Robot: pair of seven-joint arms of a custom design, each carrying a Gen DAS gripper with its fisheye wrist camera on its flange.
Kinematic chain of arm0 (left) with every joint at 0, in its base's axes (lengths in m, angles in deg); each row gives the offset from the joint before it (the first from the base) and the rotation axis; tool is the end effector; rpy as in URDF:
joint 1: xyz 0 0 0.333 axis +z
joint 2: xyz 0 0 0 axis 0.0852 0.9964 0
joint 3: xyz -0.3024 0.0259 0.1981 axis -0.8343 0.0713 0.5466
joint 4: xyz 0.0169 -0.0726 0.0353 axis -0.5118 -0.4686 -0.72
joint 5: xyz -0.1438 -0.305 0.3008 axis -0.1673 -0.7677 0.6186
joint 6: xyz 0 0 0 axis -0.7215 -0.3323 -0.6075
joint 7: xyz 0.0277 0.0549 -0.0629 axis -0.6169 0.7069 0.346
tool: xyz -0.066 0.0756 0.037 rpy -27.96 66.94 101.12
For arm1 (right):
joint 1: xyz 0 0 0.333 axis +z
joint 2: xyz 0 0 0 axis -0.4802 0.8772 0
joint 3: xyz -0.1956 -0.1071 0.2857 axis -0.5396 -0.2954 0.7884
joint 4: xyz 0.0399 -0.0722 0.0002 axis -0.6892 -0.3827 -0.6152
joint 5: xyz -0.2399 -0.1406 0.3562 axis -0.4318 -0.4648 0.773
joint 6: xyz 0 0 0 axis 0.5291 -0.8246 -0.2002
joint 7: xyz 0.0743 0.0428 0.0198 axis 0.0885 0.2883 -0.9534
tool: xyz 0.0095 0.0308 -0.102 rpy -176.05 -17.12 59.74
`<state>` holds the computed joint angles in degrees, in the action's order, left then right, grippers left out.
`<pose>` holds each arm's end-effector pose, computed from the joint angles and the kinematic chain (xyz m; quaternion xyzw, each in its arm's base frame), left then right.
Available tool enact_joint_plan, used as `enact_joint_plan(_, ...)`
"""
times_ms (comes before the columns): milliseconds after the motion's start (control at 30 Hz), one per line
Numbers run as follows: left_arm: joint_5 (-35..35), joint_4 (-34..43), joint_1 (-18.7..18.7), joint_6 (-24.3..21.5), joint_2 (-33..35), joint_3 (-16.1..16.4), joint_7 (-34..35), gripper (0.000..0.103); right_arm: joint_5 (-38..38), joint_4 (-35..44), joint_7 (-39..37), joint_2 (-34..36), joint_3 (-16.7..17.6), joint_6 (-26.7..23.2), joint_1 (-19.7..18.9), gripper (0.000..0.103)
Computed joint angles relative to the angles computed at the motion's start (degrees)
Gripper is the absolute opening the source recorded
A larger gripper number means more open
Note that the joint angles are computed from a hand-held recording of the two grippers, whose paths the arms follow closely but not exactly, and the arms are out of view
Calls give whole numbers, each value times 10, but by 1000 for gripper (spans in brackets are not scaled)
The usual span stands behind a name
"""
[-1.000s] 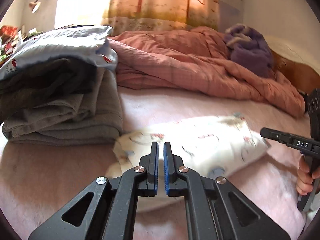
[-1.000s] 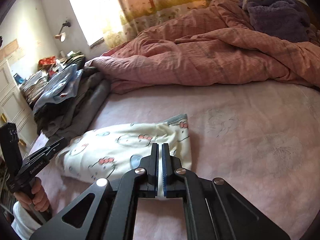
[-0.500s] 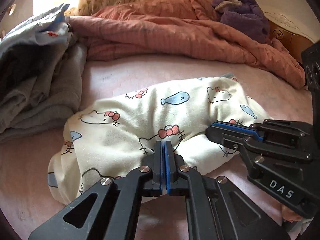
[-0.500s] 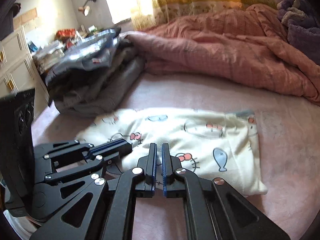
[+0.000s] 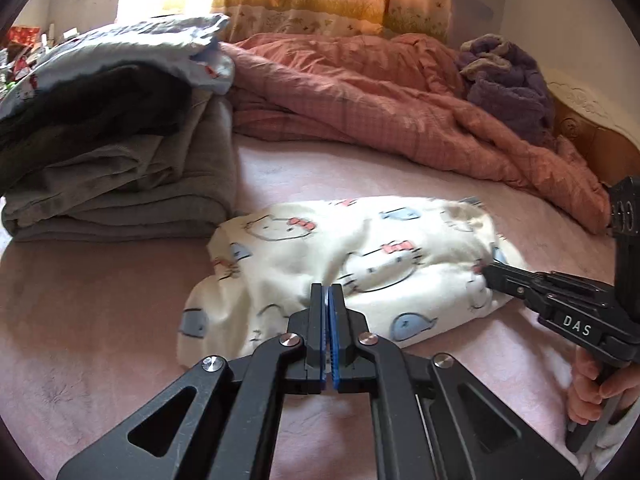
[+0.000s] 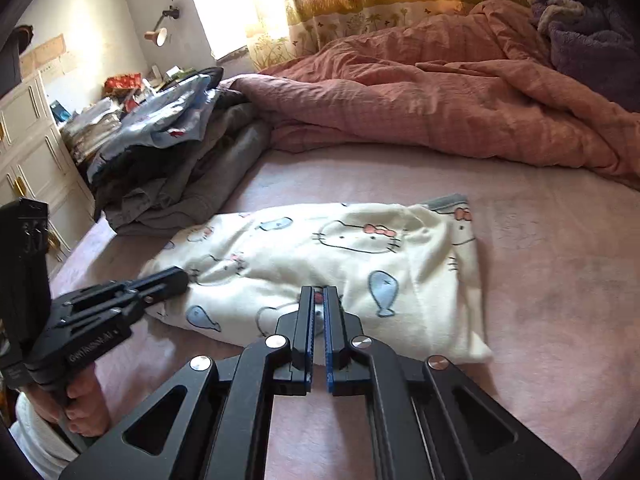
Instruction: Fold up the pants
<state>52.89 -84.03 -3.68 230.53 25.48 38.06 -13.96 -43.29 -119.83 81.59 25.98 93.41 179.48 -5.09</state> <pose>0.3787 -0.2478 0.4917 -0.7308 0.5551 -0.2854 0.2763 0.5096 0.2387 0.5145 -0.8099 0.4525 -0.0649 0.3676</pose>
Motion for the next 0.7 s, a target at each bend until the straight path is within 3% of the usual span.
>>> enact_joint_plan(33, -22, 8, -7, -30, 20, 7, 11, 4, -13, 5, 18, 10, 1, -13, -6, 2)
enact_joint_plan(67, -47, 8, -19, -29, 37, 27, 24, 4, -4, 13, 20, 23, -4, -32, -7, 2)
enact_joint_plan(133, -53, -8, -17, 6, 26, 38, 18, 3, 25, 19, 4, 28, -10, -51, -9, 2)
enact_joint_plan(333, -22, -30, 19, 19, -30, -7, -36, 3, 65, 0, -23, -1, -8, -30, -14, 2)
enact_joint_plan(367, -16, -35, 20, 19, -42, -12, -42, 3, 68, -8, -26, -12, -8, -21, -13, 7)
enact_joint_plan(467, -25, -51, -3, 31, -64, -3, -37, 3, 99, -31, -48, -42, -20, -12, -4, 22)
enact_joint_plan(533, -44, -65, -25, 64, -66, 17, -21, 4, 108, -45, -48, -61, -29, -28, -3, 22)
enact_joint_plan(700, -90, -65, -54, 62, -64, 16, -5, 8, 112, -65, -16, -82, -40, -81, -12, 25)
